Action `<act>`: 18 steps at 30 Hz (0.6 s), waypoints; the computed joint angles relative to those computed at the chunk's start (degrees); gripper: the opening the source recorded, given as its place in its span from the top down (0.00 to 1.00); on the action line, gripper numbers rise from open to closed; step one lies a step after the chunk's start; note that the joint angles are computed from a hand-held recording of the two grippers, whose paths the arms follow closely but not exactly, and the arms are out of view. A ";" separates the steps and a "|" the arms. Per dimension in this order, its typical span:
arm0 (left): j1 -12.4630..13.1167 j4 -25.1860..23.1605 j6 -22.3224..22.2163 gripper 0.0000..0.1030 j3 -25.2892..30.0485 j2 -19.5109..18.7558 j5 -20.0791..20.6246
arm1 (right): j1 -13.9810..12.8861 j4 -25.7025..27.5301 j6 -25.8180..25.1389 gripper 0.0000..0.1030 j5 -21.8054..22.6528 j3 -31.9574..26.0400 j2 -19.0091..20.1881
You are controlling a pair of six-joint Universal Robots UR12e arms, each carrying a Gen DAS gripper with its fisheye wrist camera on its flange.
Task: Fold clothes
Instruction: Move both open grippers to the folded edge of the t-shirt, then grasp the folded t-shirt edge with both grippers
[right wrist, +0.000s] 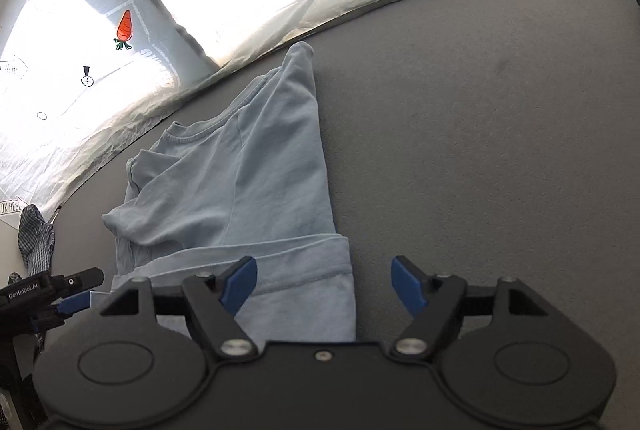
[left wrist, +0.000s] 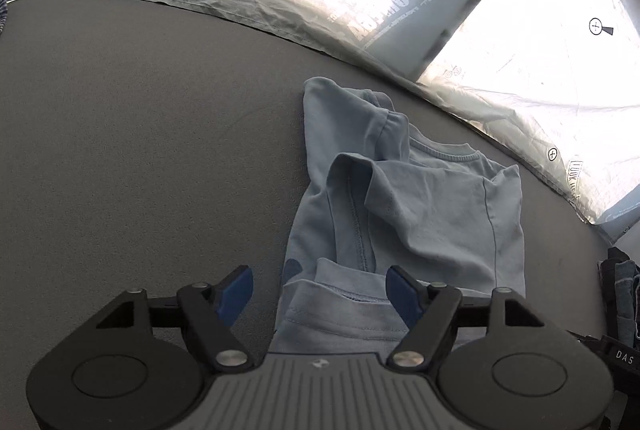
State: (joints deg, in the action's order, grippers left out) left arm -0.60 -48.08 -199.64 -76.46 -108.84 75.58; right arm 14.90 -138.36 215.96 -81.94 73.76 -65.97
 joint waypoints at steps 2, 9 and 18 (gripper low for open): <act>0.33 0.68 -2.53 0.14 -3.51 2.66 -0.72 | -0.46 -4.35 7.63 0.11 2.49 4.80 -2.50; 1.51 4.91 -22.06 0.00 -16.19 11.57 -4.37 | -0.85 -23.47 35.03 0.00 7.49 20.32 -9.67; 3.35 17.75 -37.39 0.00 -26.45 17.41 -11.33 | 1.66 -34.61 43.96 0.00 4.32 28.38 -13.75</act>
